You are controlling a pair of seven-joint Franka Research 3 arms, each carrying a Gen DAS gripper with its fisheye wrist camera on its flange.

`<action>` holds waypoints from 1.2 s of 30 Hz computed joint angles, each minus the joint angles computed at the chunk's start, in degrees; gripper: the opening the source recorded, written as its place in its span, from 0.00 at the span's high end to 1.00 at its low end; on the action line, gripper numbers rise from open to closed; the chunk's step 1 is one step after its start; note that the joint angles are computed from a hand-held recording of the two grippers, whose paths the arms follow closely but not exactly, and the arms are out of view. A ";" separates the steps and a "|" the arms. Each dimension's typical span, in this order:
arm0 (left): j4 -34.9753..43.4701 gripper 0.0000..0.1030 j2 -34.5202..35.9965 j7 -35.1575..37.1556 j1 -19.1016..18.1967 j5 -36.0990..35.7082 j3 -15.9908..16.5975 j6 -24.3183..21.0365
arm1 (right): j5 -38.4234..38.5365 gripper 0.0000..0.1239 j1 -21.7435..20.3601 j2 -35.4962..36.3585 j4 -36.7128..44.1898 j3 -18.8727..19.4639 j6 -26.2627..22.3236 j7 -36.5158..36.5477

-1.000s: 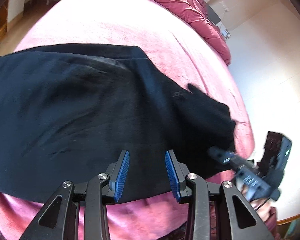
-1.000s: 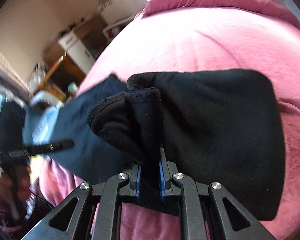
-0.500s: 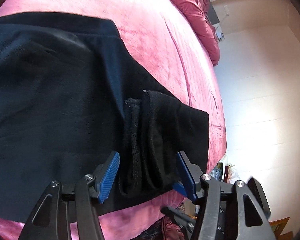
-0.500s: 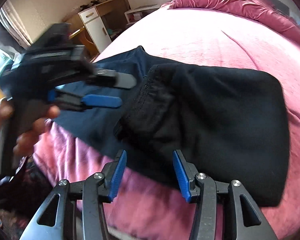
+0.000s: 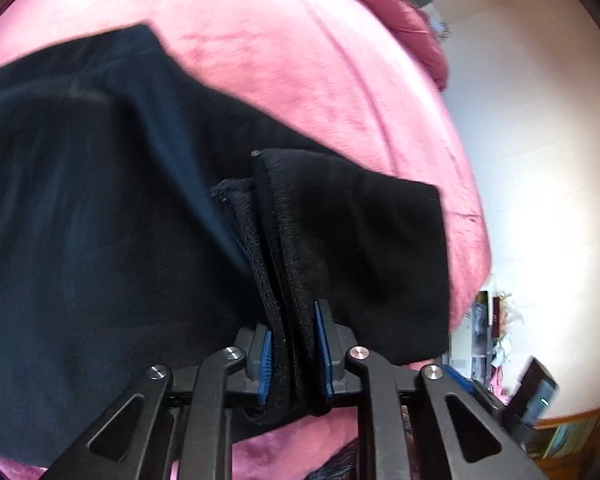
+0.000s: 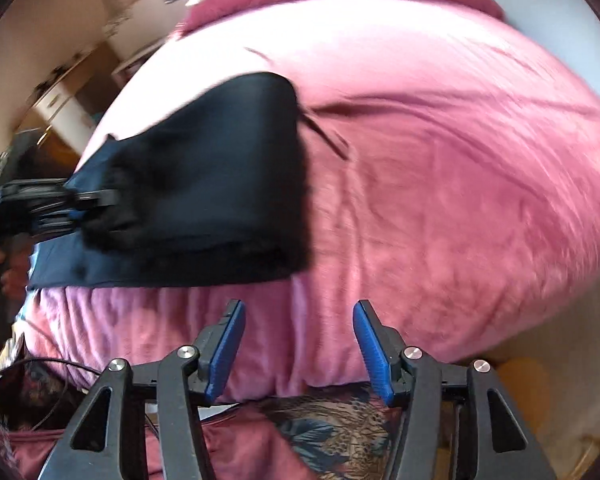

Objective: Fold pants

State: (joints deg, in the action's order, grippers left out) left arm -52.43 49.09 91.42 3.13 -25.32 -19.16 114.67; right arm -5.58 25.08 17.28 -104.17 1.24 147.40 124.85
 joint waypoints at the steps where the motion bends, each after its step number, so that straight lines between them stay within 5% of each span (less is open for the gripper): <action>1: 0.28 0.83 -0.05 0.33 0.05 -0.29 -0.30 0.26 | -0.43 0.53 0.15 0.33 0.33 -0.20 -0.07 0.29; 9: 2.91 0.84 -1.33 4.25 1.62 -6.21 -3.25 2.48 | 0.38 0.46 2.08 7.79 9.10 -1.98 2.79 4.46; 14: -1.14 0.87 -4.54 6.44 2.00 -7.86 -2.65 6.86 | -13.08 0.45 7.80 10.93 14.60 -8.45 -8.17 15.29; 23: -14.84 0.87 -7.17 3.10 1.37 -0.78 2.00 8.68 | -12.56 0.37 4.68 12.17 14.63 -5.21 -7.61 14.10; 32: -20.83 0.87 -10.84 6.89 1.49 0.30 0.96 14.34 | -9.49 0.35 3.57 7.88 12.83 -2.94 -10.21 6.73; 36: -23.88 0.87 -12.70 8.60 0.65 1.40 1.11 18.48 | -10.16 0.35 2.88 3.87 10.01 -1.99 -5.65 2.93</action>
State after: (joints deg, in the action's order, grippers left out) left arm -76.32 36.39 100.02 3.78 -23.92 -18.05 133.15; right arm -15.74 27.96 21.15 -94.16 -0.75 141.75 127.78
